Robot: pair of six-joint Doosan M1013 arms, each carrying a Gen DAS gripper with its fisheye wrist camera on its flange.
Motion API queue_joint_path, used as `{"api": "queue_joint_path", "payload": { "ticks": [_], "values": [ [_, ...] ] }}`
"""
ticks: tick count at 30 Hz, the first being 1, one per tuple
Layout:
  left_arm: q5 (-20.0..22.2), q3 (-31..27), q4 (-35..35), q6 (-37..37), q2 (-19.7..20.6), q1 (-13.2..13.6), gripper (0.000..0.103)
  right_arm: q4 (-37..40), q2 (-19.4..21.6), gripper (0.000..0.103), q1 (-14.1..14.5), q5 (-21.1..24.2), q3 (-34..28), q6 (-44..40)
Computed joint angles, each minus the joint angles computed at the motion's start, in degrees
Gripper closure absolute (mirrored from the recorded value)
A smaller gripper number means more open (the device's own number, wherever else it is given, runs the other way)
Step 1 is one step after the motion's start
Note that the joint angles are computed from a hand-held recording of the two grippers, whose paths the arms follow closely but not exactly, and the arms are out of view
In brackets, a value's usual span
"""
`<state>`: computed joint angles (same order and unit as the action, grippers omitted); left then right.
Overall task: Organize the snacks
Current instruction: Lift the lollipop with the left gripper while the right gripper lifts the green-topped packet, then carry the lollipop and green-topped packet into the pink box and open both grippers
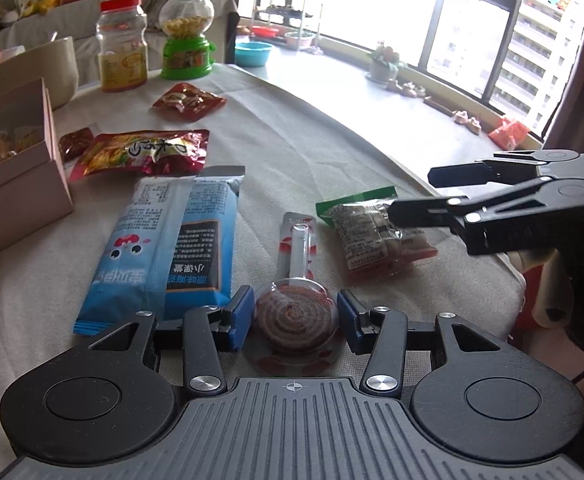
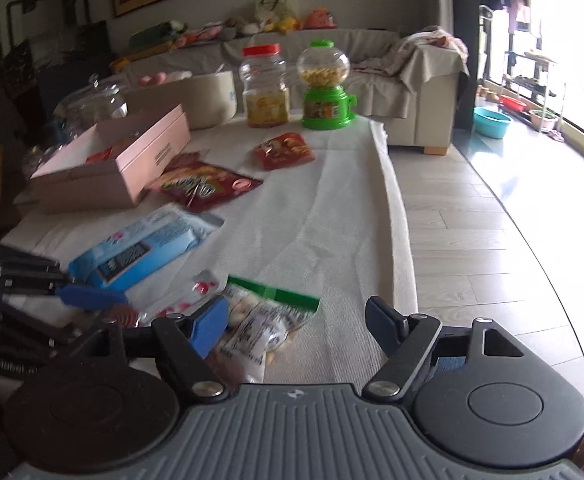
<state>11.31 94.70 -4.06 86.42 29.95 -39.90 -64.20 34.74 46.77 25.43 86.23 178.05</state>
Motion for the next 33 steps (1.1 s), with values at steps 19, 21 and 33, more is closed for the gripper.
{"api": "queue_joint_path", "payload": {
  "ticks": [19,21,33],
  "values": [
    [-0.6,1.1,6.7,-4.8,-0.6,-0.5,0.051,12.4,3.7,0.025,0.3,0.4,-5.8,-5.7],
    [-0.9,1.5,9.0,-7.4,-0.8,-0.7,0.052,13.4,4.1,0.035,0.9,3.5,-6.8,-9.8],
    [-6.7,9.0,31.5,-30.2,-7.2,-0.3,0.053,10.3,-0.2,0.042,1.8,-3.3,-4.7,-16.7]
  ]
}}
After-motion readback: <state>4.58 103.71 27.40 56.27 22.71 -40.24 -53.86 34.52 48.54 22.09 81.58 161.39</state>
